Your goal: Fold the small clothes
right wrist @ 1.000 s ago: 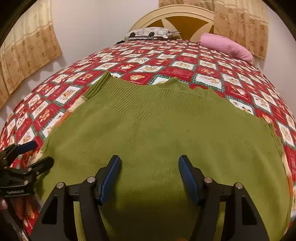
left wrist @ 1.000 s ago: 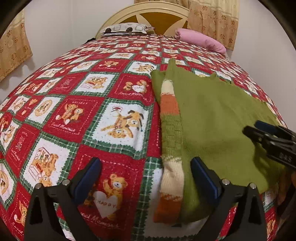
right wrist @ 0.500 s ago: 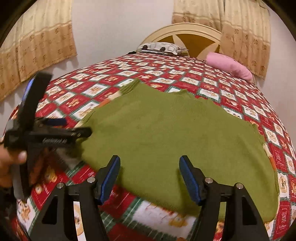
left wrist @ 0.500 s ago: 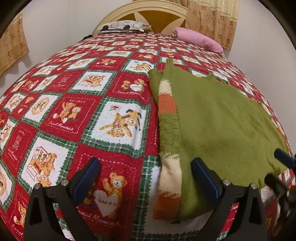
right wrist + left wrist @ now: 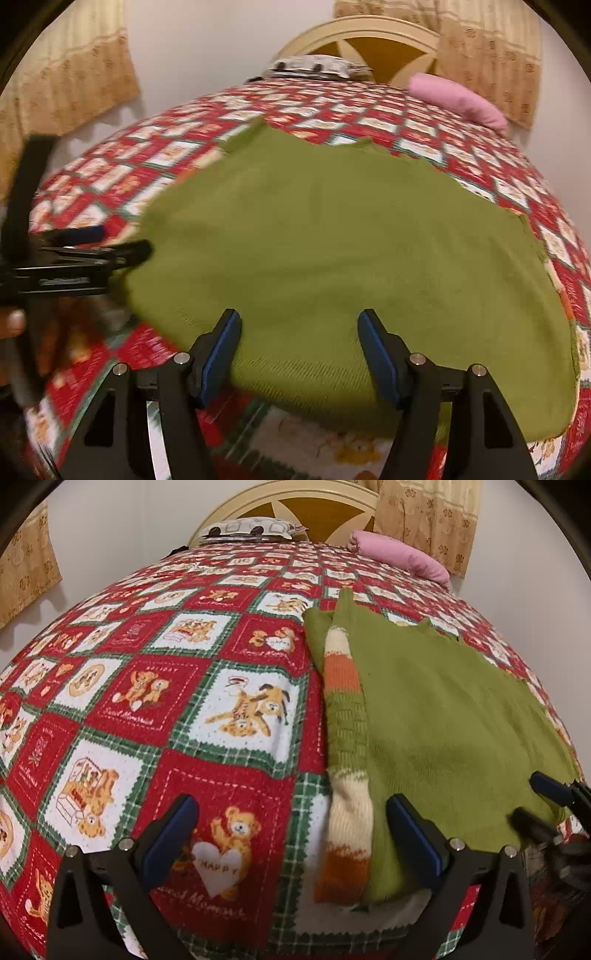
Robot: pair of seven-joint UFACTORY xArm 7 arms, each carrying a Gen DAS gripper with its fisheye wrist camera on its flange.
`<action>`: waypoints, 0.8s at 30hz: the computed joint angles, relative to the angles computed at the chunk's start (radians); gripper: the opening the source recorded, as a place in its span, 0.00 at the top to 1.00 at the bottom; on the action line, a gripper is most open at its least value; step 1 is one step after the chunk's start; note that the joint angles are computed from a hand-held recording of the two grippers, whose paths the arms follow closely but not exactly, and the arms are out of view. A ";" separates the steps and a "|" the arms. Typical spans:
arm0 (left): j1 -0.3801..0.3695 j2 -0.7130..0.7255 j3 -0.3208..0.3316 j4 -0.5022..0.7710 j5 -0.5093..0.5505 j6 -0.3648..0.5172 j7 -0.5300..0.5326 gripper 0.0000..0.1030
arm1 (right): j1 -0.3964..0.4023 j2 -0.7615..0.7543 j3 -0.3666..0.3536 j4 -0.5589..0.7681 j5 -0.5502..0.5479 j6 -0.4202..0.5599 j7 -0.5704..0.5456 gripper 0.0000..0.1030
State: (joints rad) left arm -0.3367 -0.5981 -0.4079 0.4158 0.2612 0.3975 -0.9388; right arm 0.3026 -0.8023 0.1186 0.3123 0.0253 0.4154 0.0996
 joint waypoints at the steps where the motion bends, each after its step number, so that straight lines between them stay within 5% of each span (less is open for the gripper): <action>1: -0.005 -0.002 0.008 -0.006 -0.005 -0.009 0.003 0.00 | 0.012 -0.027 -0.034 -0.011 0.013 -0.011 -0.018 0.35; 5: 0.014 0.008 -0.016 0.010 0.012 0.007 -0.009 0.00 | -0.127 -0.065 -0.073 0.005 -0.013 -0.013 -0.014 0.35; 9: 0.006 0.005 -0.007 0.006 0.014 0.002 -0.013 0.00 | -0.284 0.127 -0.141 0.113 -0.051 0.087 -0.044 0.36; 11: 0.004 -0.011 -0.005 -0.006 0.011 -0.007 -0.020 0.00 | -0.236 0.109 -0.284 0.096 0.068 0.040 -0.145 0.44; 13: 0.006 -0.022 -0.007 -0.014 0.007 -0.007 -0.030 0.00 | -0.213 0.080 -0.346 0.100 0.135 0.075 -0.198 0.45; 18: 0.025 0.006 -0.043 0.020 0.041 0.030 -0.042 0.00 | -0.185 0.078 -0.377 0.134 0.281 0.042 -0.263 0.43; 24: -0.006 -0.054 -0.003 -0.023 0.032 -0.003 -0.042 0.00 | -0.216 0.388 -0.397 0.315 0.358 0.021 -0.336 0.51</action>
State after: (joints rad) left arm -0.3425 -0.6520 -0.4108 0.3931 0.2935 0.3942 -0.9811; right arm 0.0862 -0.4138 -0.2779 0.6271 0.3835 0.4360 -0.2363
